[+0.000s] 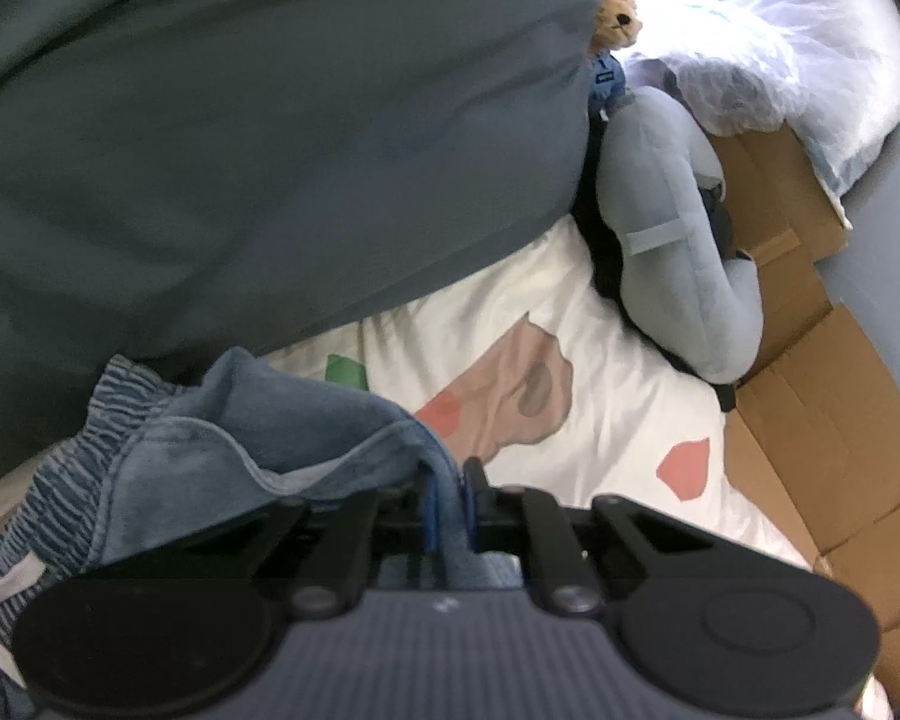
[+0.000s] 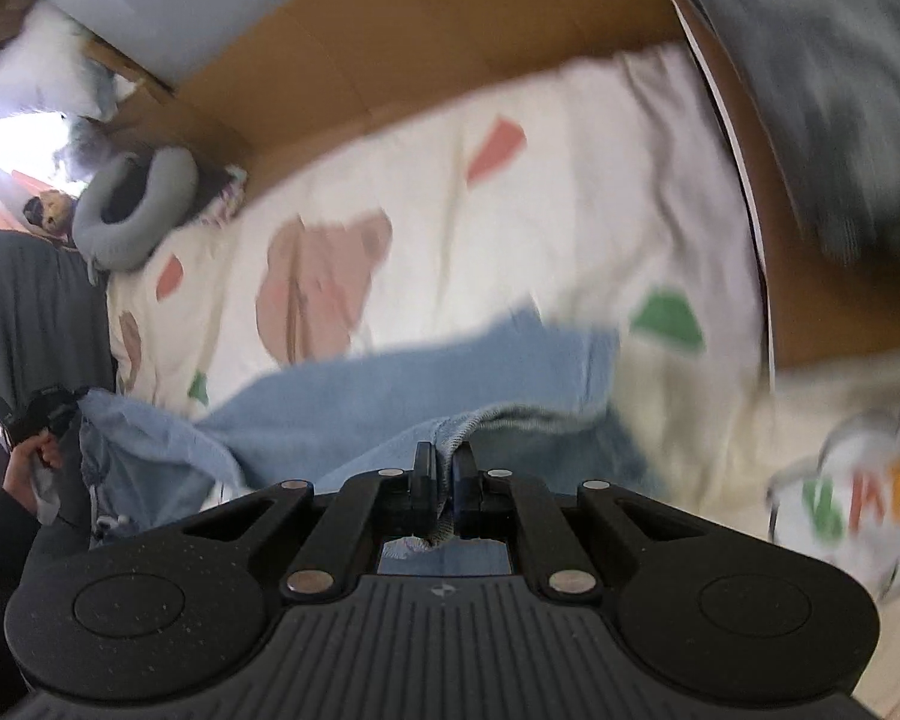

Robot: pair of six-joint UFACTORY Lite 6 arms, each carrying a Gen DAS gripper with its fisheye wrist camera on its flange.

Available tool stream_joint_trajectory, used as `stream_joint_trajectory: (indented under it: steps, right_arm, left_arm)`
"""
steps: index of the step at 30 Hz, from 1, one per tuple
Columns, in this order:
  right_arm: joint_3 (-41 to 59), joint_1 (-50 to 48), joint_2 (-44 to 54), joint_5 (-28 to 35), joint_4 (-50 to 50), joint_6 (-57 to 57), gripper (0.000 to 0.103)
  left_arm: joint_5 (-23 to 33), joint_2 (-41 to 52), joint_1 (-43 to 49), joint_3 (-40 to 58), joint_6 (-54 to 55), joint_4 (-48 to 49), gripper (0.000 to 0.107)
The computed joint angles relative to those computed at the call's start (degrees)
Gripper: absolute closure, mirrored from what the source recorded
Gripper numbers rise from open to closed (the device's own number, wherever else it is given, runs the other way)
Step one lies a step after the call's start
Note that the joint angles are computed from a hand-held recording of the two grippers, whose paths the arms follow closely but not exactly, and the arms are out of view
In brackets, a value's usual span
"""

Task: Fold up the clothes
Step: 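Lift the hem with the right gripper while the left gripper grasps the waistband, then carry the hem with the right gripper toward the cardboard edge of the bed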

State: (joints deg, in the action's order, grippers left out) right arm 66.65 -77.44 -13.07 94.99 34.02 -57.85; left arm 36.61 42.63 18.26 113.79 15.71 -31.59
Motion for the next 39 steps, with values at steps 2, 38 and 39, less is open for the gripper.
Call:
stream_joint_trajectory:
  steps: [2, 38, 39]
  right_arm:
    - [3.29, 4.73, 2.39, -3.14, 1.92, 2.56, 0.101]
    - [56.45, 47.67, 60.19, -40.34, -6.51, 32.11, 0.089]
    - [56.22, 47.74, 60.06, -40.81, -5.8, 31.09, 0.084]
  left_arm:
    - [-0.08, 0.89, -0.1, 0.94, -0.58, 0.14, 0.098]
    - [8.14, 16.13, -3.62, 24.1, -11.45, 13.77, 0.092]
    - [8.14, 14.6, -3.53, 22.54, -10.38, 13.41, 0.091]
